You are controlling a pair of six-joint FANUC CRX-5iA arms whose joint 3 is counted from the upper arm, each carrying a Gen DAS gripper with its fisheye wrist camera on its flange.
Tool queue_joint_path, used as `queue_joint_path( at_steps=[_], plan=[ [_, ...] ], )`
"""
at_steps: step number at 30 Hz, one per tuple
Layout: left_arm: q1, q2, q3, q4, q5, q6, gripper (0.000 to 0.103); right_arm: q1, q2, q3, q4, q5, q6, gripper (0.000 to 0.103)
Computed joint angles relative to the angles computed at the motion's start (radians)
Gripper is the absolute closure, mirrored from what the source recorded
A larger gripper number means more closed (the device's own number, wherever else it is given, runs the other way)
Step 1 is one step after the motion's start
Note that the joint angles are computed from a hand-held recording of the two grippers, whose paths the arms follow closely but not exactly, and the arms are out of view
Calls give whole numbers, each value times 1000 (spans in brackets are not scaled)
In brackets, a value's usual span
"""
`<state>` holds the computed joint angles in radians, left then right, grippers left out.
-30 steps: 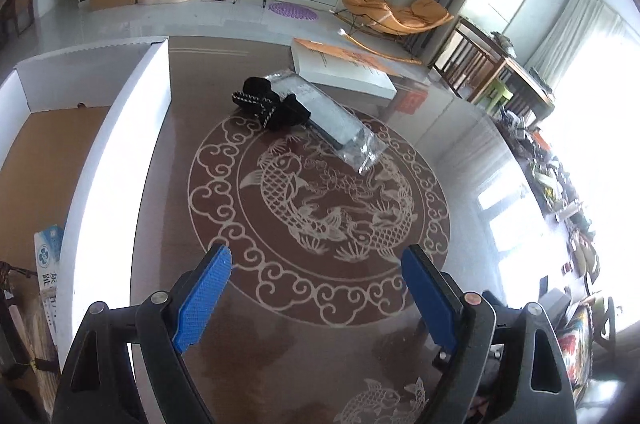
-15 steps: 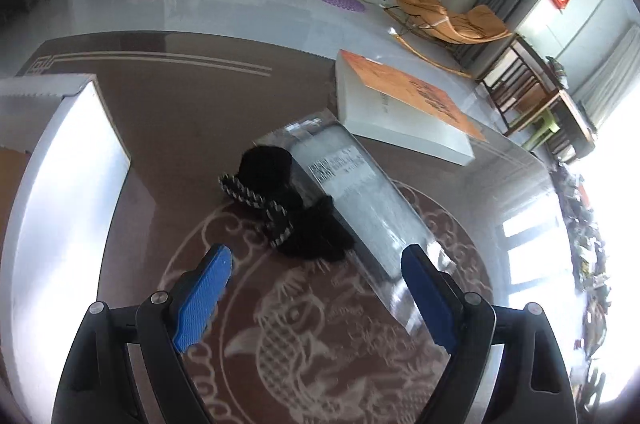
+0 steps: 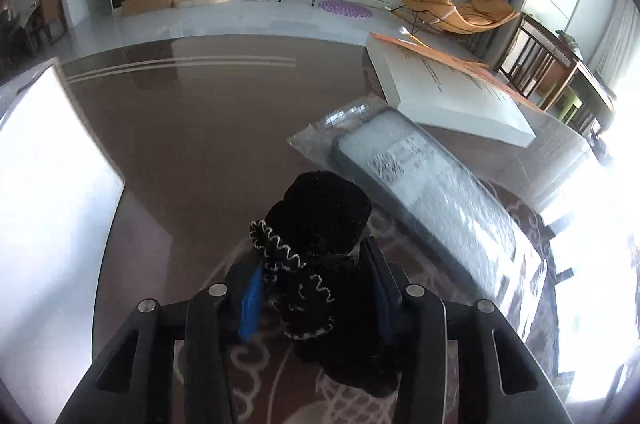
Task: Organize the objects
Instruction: 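Lower the left tool onto the black knit item and grasp it, then lift the black item with the left tool while the right tool moves over the bagged phone case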
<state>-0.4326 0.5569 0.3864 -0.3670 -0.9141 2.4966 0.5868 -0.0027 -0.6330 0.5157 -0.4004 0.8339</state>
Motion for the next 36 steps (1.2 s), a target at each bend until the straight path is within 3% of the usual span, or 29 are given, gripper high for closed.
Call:
queue_joint_path(
  at_steps=[6, 11, 12, 14, 15, 18, 30, 33, 36],
  plan=[
    [-132, -162, -222, -85, 38, 147, 59, 0, -1, 0, 0, -1, 1, 4],
    [-217, -218, -295, -86, 48, 104, 54, 1, -1, 0, 0, -1, 0, 4],
    [-228, -222, -299, -90, 42, 92, 50, 1, -1, 0, 0, -1, -1, 3],
    [-248, -199, -269, -107, -15, 70, 25, 1, 1, 3, -6, -5, 3, 2],
    [-261, -180, -243, -123, -57, 68, 21, 2, 2, 7, -15, -9, 13, 1],
    [-253, -163, -227, -129, -87, 80, 0, 3, 2, 10, -26, -12, 25, 0],
    [-244, -175, -266, -151, -20, 90, 0, 2, -4, 25, -87, -24, 97, 0],
    [-244, -176, -267, -152, -19, 91, 0, -3, 15, 73, -164, -62, 197, 0],
    [-243, -177, -269, -151, -17, 90, 0, -51, 104, 268, -420, -176, 485, 0]
  ],
)
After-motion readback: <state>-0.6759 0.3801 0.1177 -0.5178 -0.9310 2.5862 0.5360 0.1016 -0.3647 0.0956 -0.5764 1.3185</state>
